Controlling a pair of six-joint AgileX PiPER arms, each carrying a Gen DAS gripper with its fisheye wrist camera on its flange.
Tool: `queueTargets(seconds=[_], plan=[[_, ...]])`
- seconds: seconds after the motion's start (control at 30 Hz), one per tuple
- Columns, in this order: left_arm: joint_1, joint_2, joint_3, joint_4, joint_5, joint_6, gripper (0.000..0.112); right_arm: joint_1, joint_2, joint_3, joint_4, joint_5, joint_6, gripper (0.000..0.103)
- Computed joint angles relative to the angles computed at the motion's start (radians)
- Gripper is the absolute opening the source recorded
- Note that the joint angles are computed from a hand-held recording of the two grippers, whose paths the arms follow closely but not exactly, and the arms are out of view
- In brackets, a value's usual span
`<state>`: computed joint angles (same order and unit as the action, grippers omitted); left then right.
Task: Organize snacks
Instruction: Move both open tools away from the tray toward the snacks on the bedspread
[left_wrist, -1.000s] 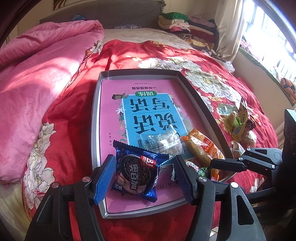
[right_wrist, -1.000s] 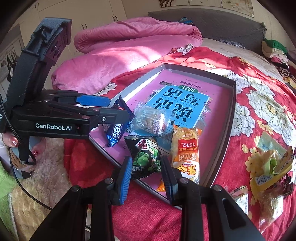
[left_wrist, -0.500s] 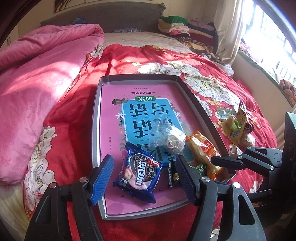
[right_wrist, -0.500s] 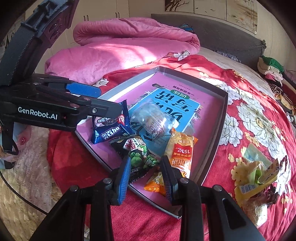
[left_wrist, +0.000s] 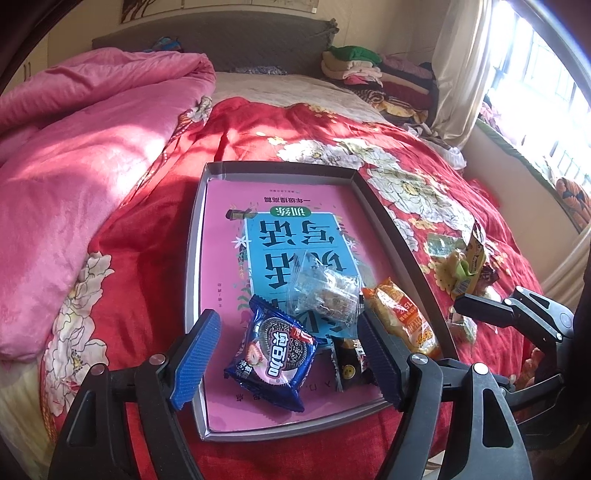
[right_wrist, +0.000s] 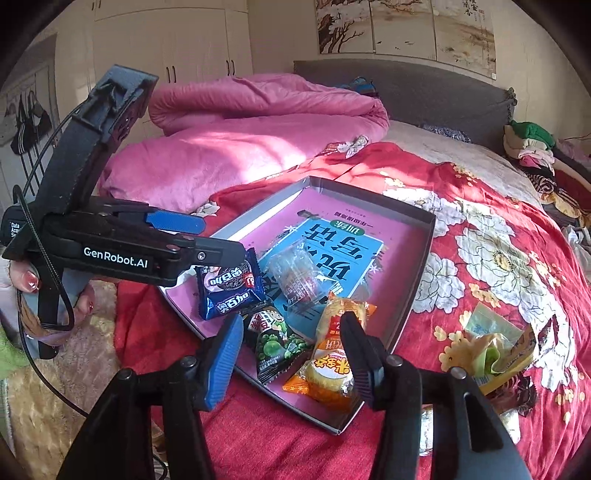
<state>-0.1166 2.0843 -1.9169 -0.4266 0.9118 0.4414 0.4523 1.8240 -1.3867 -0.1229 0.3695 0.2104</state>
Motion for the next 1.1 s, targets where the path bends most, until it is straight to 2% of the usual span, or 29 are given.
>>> queueTargets(seconds=[0.4,0.63,0.77,1.1], plan=[[-0.002,-0.055,0.068,-0.052,-0.046,0.011,0.079,-0.028,-0.068,0.053,0.006,-0.037,0.022,0.062],[-0.014,-0.071,0.081,-0.109,-0.022,-0.022,0.079,-0.050,-0.124,0.099,0.023,-0.069,0.021,0.063],[-0.036,-0.084,0.099,-0.087,-0.033,-0.034,0.079,-0.061,-0.159,0.128,0.011,-0.087,0.038,0.067],[-0.064,-0.119,0.141,-0.080,-0.045,-0.033,0.079,-0.102,-0.234,0.184,0.035,-0.107,0.035,0.069]])
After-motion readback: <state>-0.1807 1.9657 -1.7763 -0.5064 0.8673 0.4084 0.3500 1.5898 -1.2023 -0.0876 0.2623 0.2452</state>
